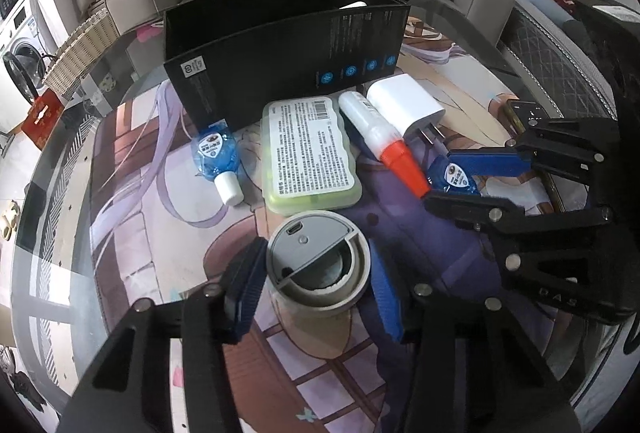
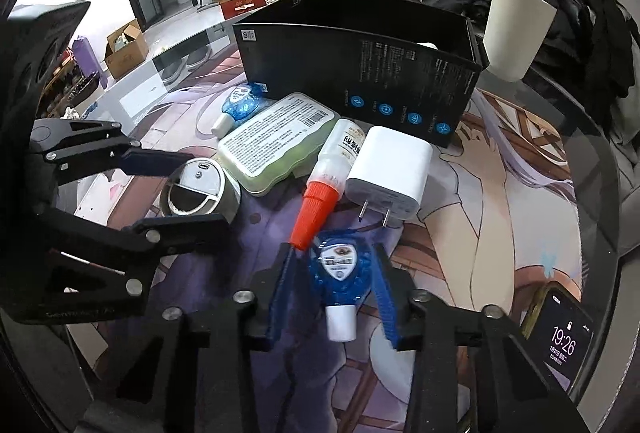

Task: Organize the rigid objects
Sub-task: 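Grasp the blue correction tape with the right gripper while the left gripper grasps the round white holder, then lift both held items and carry them over the black box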

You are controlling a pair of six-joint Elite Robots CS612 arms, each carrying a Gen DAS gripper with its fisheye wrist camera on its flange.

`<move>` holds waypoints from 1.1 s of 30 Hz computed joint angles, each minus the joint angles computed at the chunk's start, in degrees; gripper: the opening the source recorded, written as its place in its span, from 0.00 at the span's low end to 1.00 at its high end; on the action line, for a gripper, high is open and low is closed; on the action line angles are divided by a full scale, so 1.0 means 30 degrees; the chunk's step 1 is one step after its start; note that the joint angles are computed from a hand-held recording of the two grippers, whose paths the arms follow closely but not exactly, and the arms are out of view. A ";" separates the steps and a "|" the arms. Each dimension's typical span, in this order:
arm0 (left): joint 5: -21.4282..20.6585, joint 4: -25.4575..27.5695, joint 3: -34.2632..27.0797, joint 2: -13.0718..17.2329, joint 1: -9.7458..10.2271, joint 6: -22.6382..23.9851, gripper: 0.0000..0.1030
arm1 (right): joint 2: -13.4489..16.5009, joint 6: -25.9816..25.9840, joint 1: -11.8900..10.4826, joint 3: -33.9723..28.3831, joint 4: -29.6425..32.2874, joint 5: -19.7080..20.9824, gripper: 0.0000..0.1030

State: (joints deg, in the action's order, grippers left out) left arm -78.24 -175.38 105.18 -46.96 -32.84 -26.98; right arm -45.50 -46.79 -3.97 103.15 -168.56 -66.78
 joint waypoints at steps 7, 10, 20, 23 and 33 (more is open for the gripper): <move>-0.0079 -0.0139 0.0052 -0.0008 -0.0076 0.0084 0.47 | -0.0101 0.0090 -0.0028 0.0125 -0.0011 -0.0009 0.30; 0.0067 -0.0377 0.0121 -0.0044 -0.0126 0.0140 0.47 | -0.0175 0.0011 -0.0084 0.0246 -0.0165 0.0182 0.30; 0.1051 -0.1846 0.0375 -0.0243 -0.0472 0.0652 0.47 | -0.0650 0.0355 -0.0449 0.0747 -0.0752 0.1204 0.30; 0.1560 -0.2706 0.0536 -0.0328 -0.0587 0.1079 0.47 | -0.0757 0.0668 -0.0584 0.0961 -0.1608 0.1752 0.30; 0.5027 -0.8711 0.1585 -0.0436 -0.1328 0.3074 0.47 | -0.0674 0.3021 -0.1273 0.2055 -0.8562 0.5501 0.30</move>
